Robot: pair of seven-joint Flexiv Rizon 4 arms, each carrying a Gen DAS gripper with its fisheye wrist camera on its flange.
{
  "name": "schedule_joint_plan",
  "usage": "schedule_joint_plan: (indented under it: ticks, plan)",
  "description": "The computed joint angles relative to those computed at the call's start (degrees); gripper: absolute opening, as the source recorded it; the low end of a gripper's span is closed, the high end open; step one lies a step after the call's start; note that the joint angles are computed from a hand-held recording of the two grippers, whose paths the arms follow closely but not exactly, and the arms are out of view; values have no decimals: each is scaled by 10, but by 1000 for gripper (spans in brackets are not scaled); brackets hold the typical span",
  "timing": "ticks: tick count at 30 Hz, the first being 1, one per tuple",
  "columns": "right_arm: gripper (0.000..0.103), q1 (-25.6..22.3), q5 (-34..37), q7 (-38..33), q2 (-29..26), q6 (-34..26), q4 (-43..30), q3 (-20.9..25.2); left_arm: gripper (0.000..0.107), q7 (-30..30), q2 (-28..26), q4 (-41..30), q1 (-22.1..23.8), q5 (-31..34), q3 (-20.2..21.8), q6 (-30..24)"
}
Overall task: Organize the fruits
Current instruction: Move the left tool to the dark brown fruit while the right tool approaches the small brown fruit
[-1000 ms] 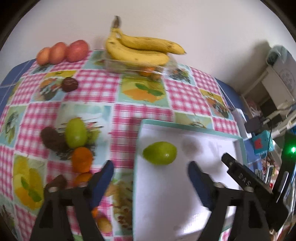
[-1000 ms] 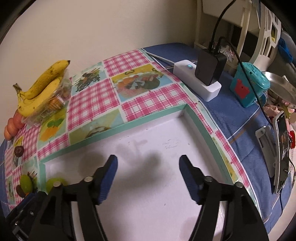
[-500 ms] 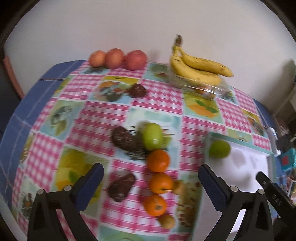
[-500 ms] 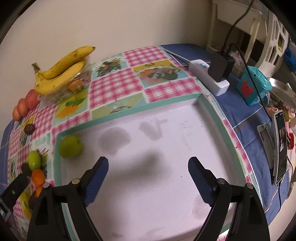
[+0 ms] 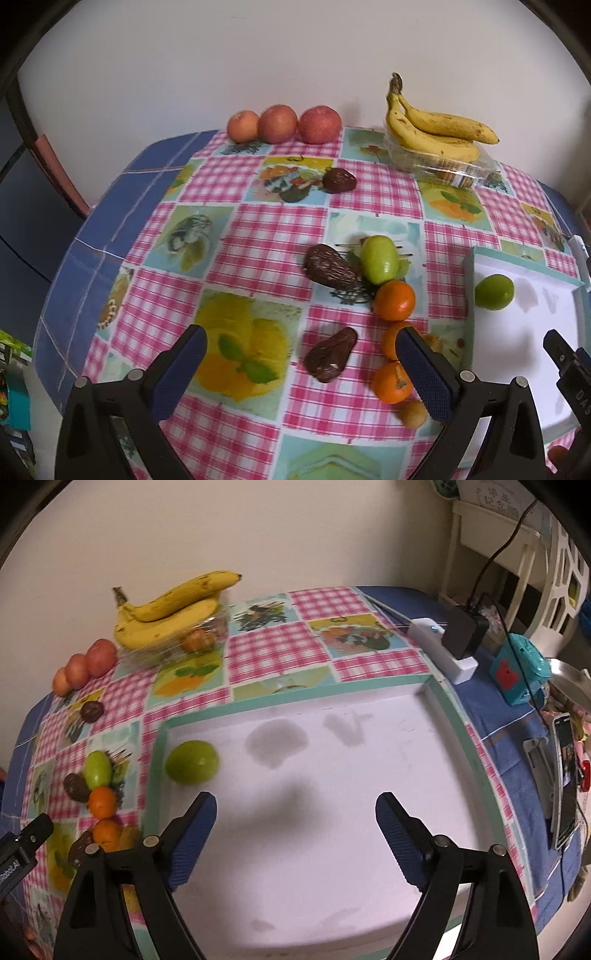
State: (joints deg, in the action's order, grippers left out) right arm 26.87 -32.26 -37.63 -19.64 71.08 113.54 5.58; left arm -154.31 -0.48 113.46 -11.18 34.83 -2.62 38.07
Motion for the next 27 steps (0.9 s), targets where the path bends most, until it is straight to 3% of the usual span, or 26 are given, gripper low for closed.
schedule_joint_plan:
  ticks: [3, 9, 16, 23, 27]
  plan:
    - [88, 1, 1, 5, 1, 40, 15, 0, 103, -6, 15, 7, 0, 15, 0, -9]
    - [89, 15, -31, 19, 11, 32, 28, -7, 103, -11, 40, 37, 21, 10, 8, 14]
    - [89, -8, 76, -54, -6, 17, 4, 52, 103, -1, 74, 117, 71, -54, 36, 135]
    - [88, -23, 195, -147, -23, 12, -33, 108, 103, 12, 103, 166, 115, -81, 38, 209]
    - [88, -9, 219, -170, -23, 37, -38, 107, 103, 20, 114, 183, 135, -101, 32, 236]
